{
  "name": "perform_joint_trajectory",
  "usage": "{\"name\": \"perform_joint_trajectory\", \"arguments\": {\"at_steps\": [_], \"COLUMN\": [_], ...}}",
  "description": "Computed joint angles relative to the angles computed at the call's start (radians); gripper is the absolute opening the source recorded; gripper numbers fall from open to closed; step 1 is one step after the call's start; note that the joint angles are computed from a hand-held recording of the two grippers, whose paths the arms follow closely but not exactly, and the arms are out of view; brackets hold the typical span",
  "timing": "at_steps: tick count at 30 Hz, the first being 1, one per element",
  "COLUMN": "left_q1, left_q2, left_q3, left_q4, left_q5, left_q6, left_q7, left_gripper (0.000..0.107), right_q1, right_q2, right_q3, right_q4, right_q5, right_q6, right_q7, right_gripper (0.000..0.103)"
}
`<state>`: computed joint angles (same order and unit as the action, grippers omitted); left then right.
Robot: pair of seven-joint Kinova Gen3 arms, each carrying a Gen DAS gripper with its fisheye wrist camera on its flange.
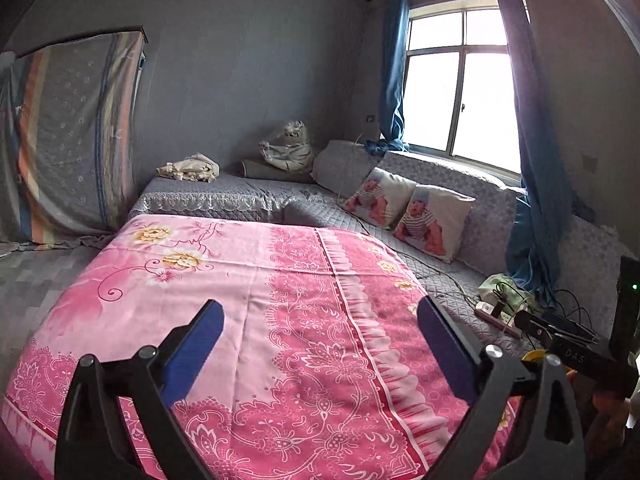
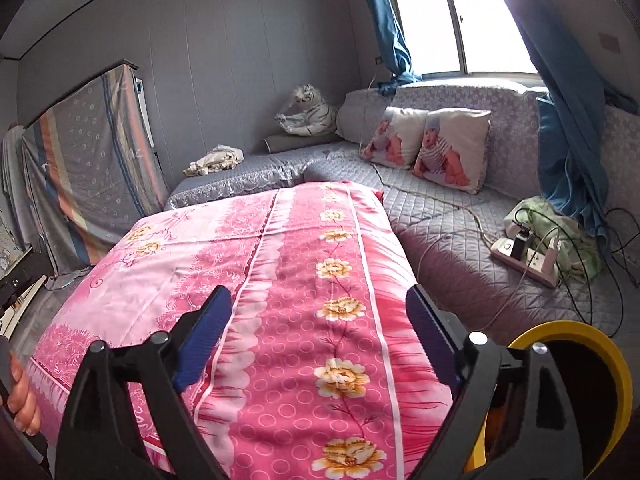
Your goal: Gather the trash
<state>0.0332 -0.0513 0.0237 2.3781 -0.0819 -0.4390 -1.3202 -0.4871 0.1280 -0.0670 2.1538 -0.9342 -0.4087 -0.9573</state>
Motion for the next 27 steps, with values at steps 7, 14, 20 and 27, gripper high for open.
{"name": "perform_joint_trajectory", "arguments": {"at_steps": [7, 14, 20, 27], "left_q1": [-0.176, 0.028, 0.009, 0.027], "left_q2": [-0.071, -0.097, -0.119, -0.128], "left_q3": [0.251, 0.095, 0.162, 0.206], "left_q4": [0.044, 0.072, 0.054, 0.059], "left_q5": [0.285, 0.389, 0.507, 0.621], "left_q6": [-0.053, -0.114, -0.085, -0.12], "left_q7": [-0.21, -0.251, -0.39, -0.514], "left_gripper": [0.095, 0.095, 0.095, 0.095], "right_q1": [-0.289, -0.161, -0.161, -0.185], "right_q2": [-0.029, -0.023, -0.049, -0.045], "right_q3": [0.113, -0.141, -0.181, -0.199], "right_q4": [0.052, 0.089, 0.119, 0.134], "right_q5": [-0.178, -0.251, -0.236, -0.235], "right_q6": [-0.285, -0.51, -0.585, -0.637], "right_q7": [0.146, 0.09, 0.029, 0.031], "right_gripper": [0.094, 0.094, 0.095, 0.095]}}
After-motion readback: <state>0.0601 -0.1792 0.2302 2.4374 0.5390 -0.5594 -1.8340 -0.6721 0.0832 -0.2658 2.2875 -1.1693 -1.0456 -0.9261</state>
